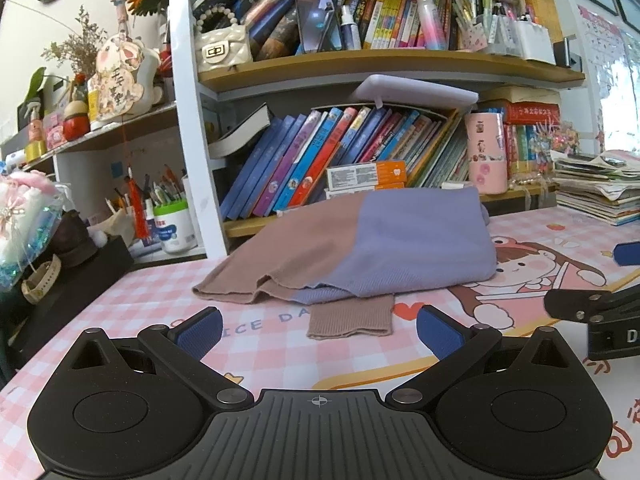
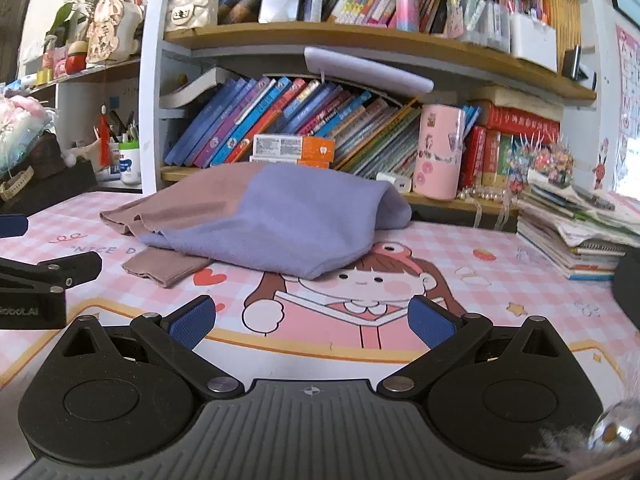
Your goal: Fold clothes
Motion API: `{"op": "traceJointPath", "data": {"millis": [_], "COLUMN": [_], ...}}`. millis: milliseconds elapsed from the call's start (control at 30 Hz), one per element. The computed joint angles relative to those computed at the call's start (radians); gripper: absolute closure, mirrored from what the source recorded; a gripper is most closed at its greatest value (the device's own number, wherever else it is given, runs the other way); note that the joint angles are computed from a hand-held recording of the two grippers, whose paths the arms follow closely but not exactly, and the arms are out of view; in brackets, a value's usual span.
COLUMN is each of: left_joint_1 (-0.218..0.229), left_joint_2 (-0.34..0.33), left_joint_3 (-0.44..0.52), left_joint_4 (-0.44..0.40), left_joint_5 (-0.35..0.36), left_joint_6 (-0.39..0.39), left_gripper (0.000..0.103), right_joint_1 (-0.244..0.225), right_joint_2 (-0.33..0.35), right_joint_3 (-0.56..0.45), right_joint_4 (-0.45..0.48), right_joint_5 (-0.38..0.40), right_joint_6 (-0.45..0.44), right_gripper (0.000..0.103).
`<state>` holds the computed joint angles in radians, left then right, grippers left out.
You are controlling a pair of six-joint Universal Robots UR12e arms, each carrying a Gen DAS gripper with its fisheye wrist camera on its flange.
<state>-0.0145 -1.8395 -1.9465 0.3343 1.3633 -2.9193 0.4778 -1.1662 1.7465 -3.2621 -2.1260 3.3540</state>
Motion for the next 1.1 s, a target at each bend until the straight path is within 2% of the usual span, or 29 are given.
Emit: {"op": "traceJointPath", "data": {"millis": [100,200,233,300,333,367,500,567,600,633,700,767,833,867,900,967,1100], "left_joint_1": [0.005,0.009,0.016,0.044,0.048,0.044,0.015,-0.003,-0.012,-0.023,-0.042,-0.059,-0.076,-0.085,-0.091,-0.103,-0.115], "left_joint_2": [0.000,0.000,-0.002,-0.012,-0.014,-0.011,-0.031,-0.049,-0.060,-0.072,-0.093,-0.113,-0.134,-0.147,-0.157,-0.178,-0.204], "left_joint_3": [-0.002,-0.004,-0.007,-0.011,-0.005,0.007,0.058,0.089,0.107,0.128,0.168,0.206,0.241,0.258,0.267,0.287,0.303], "left_joint_4": [0.007,0.015,0.034,0.089,0.077,0.026,-0.054,-0.080,-0.097,-0.113,-0.159,-0.216,-0.260,-0.271,-0.274,-0.278,-0.257], "left_joint_5": [-0.023,-0.046,-0.073,-0.192,-0.226,-0.233,-0.211,-0.180,-0.162,-0.140,-0.106,-0.078,-0.050,-0.029,-0.012,0.023,0.052], "left_joint_6": [0.003,0.006,0.000,-0.008,0.016,0.071,0.229,0.278,0.300,0.317,0.371,0.440,0.519,0.556,0.584,0.638,0.732], "left_gripper": [0.000,0.000,0.000,0.000,0.000,0.000,0.000,0.008,0.010,0.010,0.010,0.010,0.011,0.013,0.025,0.043,0.045], "right_joint_1": [-0.008,-0.026,-0.030,-0.042,-0.052,-0.063,-0.123,-0.153,-0.167,-0.180,-0.196,-0.203,-0.213,-0.221,-0.228,-0.240,-0.260], "right_joint_2": [-0.008,-0.025,-0.028,-0.033,-0.035,-0.037,-0.038,-0.031,-0.026,-0.018,0.000,0.018,0.029,0.033,0.034,0.028,0.018], "right_joint_3": [0.004,0.015,0.017,0.016,0.013,0.011,-0.015,-0.035,-0.047,-0.061,-0.087,-0.111,-0.116,-0.112,-0.104,-0.086,-0.058], "right_joint_4": [0.029,0.065,0.069,0.082,0.083,0.081,0.088,0.093,0.098,0.107,0.115,0.121,0.093,0.069,0.048,0.033,-0.005], "right_joint_5": [0.029,0.111,0.132,0.172,0.198,0.225,0.334,0.381,0.399,0.417,0.424,0.404,0.419,0.435,0.456,0.492,0.525], "right_joint_6": [0.035,0.097,0.105,0.121,0.128,0.138,0.237,0.290,0.312,0.338,0.372,0.388,0.406,0.426,0.448,0.484,0.556], "right_gripper": [0.000,0.000,0.000,0.000,0.000,0.000,0.004,0.015,0.026,0.032,0.032,0.025,0.020,0.019,0.019,0.018,0.014]}}
